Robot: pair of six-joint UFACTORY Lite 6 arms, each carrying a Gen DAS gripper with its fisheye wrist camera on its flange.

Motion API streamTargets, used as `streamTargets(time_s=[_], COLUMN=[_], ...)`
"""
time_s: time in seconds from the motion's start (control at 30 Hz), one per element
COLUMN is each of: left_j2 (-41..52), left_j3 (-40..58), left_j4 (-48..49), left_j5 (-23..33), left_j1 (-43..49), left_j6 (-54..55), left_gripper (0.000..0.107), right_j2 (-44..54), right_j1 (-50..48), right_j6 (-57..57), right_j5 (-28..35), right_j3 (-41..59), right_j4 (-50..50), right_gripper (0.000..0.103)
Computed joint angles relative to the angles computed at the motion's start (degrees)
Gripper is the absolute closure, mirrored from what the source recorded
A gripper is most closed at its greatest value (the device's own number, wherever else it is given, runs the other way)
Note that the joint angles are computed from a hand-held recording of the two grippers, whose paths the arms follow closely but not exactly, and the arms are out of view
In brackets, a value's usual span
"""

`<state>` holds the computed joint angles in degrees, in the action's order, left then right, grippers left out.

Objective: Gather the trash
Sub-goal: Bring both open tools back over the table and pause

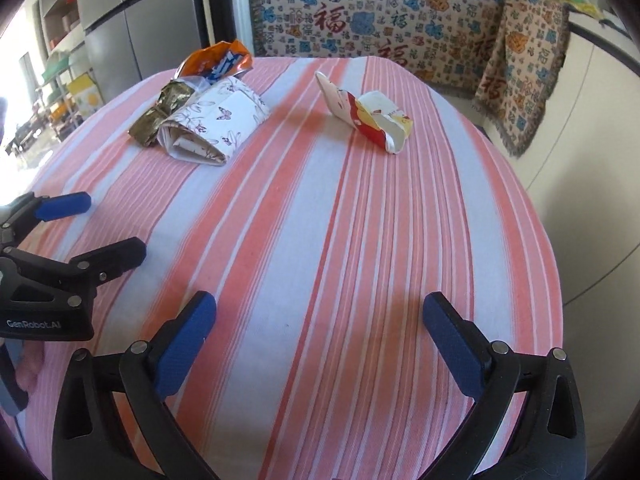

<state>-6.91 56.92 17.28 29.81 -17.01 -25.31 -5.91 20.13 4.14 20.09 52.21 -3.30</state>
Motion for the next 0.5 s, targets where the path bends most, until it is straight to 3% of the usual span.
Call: streamTargets(time_s=[0.5], left_j2=[-0.3], left_j3=[-0.2], left_j4=[-1.9], left_j5=[0.0], left_j1=[0.6], left_j6=[2.2], left_gripper=[0.004], right_j2=[0.4], right_j1=[-0.2], right_j6=[-1.1], right_j5=[-0.3], right_j3=[0.2], right_j4=[0.9], right_gripper=[0.0])
